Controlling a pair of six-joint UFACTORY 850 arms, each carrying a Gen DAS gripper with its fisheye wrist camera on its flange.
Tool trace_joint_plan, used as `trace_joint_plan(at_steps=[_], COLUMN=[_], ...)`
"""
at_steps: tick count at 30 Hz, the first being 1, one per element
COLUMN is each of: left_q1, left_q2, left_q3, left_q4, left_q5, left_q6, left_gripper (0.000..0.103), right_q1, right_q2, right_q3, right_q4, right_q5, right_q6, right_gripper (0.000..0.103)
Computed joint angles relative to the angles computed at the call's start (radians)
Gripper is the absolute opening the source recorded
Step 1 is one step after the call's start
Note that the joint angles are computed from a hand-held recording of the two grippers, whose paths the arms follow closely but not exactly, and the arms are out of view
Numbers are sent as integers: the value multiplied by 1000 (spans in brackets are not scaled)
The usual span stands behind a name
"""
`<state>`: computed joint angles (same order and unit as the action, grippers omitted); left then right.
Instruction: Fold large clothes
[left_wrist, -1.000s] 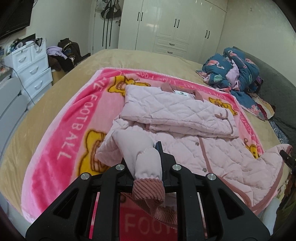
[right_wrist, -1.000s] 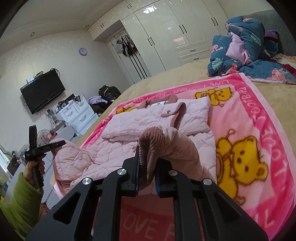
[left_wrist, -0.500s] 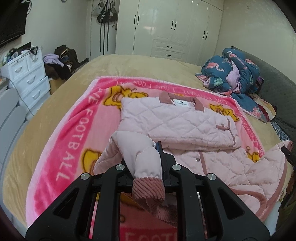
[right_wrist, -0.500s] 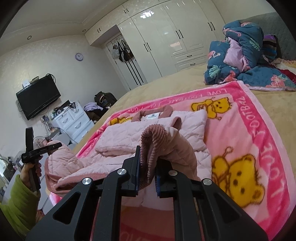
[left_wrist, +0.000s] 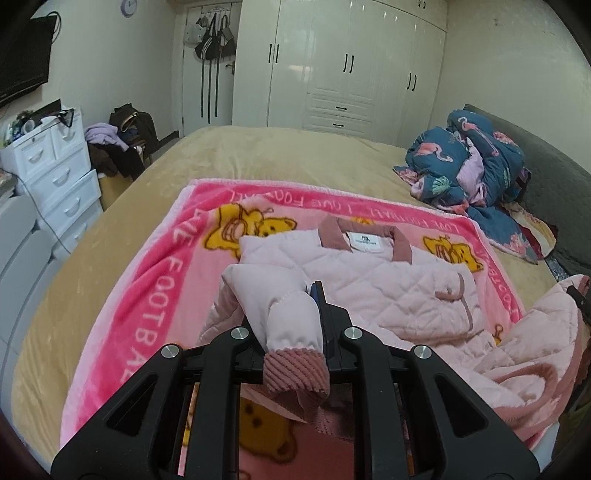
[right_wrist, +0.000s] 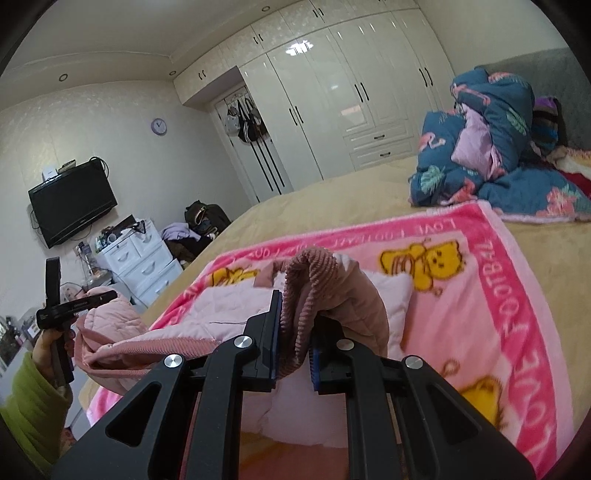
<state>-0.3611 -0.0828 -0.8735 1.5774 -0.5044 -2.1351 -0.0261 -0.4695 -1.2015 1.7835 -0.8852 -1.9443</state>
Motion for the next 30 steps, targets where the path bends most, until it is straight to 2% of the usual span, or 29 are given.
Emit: trace_joint_plan(at_steps=[7,16,25,30], left_q1=[41,86,128,144], left_q2=[-26,-107,-211,-248], left_q3=[-64,-170,-238,-243], left_q4=[-15,-30,3,70], left_q5=[13,11,15,23], left_q6=[40,90,87,4], left_gripper=[10,10,11,13], right_q1=[16,45,82,104], right_q2=[-41,-139,-252,-322], right_q3=[-97,-254,-391,-475], right_q4=[23,25,-18,-75], right_q5=[32,132,242,309], right_q6=[34,106,177,248], right_gripper=[11,11,11,11])
